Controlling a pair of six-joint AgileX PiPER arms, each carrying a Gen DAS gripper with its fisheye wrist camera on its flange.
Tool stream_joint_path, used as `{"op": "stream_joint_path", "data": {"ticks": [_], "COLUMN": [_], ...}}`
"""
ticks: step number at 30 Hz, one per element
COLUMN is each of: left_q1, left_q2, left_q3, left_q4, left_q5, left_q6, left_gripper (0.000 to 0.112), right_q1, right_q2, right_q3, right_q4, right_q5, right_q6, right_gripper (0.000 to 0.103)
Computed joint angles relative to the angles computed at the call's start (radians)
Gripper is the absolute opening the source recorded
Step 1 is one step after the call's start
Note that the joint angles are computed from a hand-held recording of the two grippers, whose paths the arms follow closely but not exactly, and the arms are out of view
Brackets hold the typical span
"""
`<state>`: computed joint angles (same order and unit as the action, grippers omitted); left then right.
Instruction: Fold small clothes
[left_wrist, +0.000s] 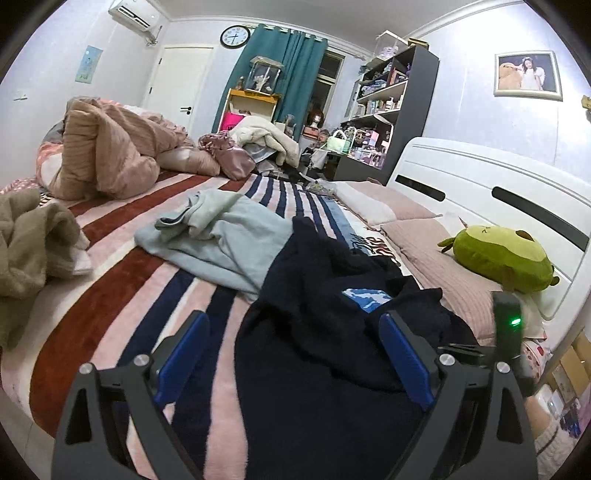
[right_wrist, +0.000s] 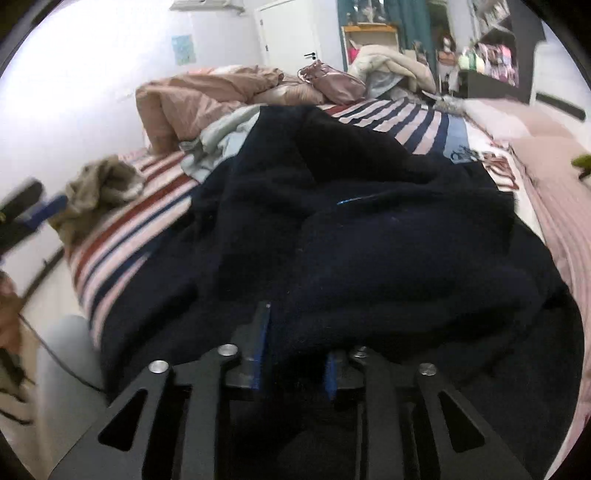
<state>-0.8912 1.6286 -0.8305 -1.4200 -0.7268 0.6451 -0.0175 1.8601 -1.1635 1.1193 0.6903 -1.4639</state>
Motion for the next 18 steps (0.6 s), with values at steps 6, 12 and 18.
{"op": "stream_joint_path", "data": {"ticks": [6, 12, 18], "left_q1": [0.03, 0.043, 0.032], "left_q2": [0.019, 0.043, 0.043], "left_q3": [-0.005, -0.029, -0.033], "left_q4": [0.084, 0.124, 0.065], "left_q5": [0.033, 0.071, 0.057], "left_q6": [-0.078, -0.105, -0.049], "left_gripper": [0.091, 0.091, 0.092], "right_q1": [-0.179, -0.229, -0.213], "right_q2": [-0.1, 0.04, 0.238], "right_q3": [0.049, -0.111, -0.345], "right_q4": [-0.012, 0.024, 0.09], "right_q5": [0.124, 0.203, 0.314], "right_q6": [0.039, 0.145, 0.293], "right_gripper": [0.064, 0.074, 0.071]}}
